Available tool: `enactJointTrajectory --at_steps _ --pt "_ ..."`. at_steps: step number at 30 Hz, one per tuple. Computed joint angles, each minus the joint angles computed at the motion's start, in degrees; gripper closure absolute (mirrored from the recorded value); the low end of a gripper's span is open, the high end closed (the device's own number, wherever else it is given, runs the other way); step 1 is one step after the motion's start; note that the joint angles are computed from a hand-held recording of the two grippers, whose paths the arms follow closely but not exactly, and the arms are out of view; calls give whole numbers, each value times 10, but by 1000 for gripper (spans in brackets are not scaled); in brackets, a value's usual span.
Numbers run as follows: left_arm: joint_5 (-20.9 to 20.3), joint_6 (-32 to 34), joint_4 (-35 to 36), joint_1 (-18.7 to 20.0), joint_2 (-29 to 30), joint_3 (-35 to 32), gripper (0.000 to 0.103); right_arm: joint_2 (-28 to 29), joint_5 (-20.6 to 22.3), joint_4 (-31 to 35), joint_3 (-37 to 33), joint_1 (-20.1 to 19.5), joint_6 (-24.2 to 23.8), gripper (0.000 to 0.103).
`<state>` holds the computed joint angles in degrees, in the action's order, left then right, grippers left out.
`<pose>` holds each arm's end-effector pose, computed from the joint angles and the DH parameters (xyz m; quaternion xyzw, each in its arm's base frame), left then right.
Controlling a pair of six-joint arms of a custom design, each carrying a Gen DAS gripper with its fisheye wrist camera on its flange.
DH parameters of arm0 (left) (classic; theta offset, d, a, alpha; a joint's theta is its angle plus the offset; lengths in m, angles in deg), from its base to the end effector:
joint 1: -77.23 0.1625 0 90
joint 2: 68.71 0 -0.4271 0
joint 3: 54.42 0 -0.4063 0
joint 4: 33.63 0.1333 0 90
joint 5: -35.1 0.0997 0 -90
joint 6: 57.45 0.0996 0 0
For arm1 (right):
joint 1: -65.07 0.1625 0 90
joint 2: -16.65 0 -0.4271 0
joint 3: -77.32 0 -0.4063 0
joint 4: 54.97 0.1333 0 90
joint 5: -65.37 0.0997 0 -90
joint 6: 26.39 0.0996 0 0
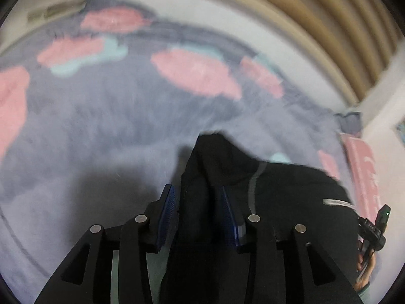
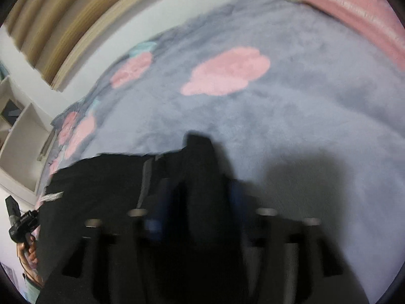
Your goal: Fold large clothes
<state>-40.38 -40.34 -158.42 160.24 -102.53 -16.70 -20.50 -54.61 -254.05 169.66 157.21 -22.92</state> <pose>0.0481 -0.9079 0.3410 0.1667 0.9421 -0.2524 0.1446 0.1096 -0.6972 0.1165 -0.1272 -0.8597 0.4485 0.2089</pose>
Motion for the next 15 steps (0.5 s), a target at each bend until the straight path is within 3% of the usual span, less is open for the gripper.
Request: enactJointTrajectory --at_steps 2,4,6,9,13,15 --pt "-9 16 -41 -8 -44 57 64 -8 -16 -82 41 32 -37 40" --pt "-38 37 -71 -16 -94 124 63 -13 -30 -117 66 63 -55 40" --pt "-40 66 -78 -30 -131 181 60 -10 -50 -125 76 94 -67 40" --pt "2 121 -111 -57 -186 299 58 15 -75 -81 55 133 -62 40" --pt "-22 117 -135 -63 -212 395 58 81 -149 6 -13 161 -46 40" --pt "30 108 -122 -67 -191 413 58 116 -197 42 -50 165 -45 40"
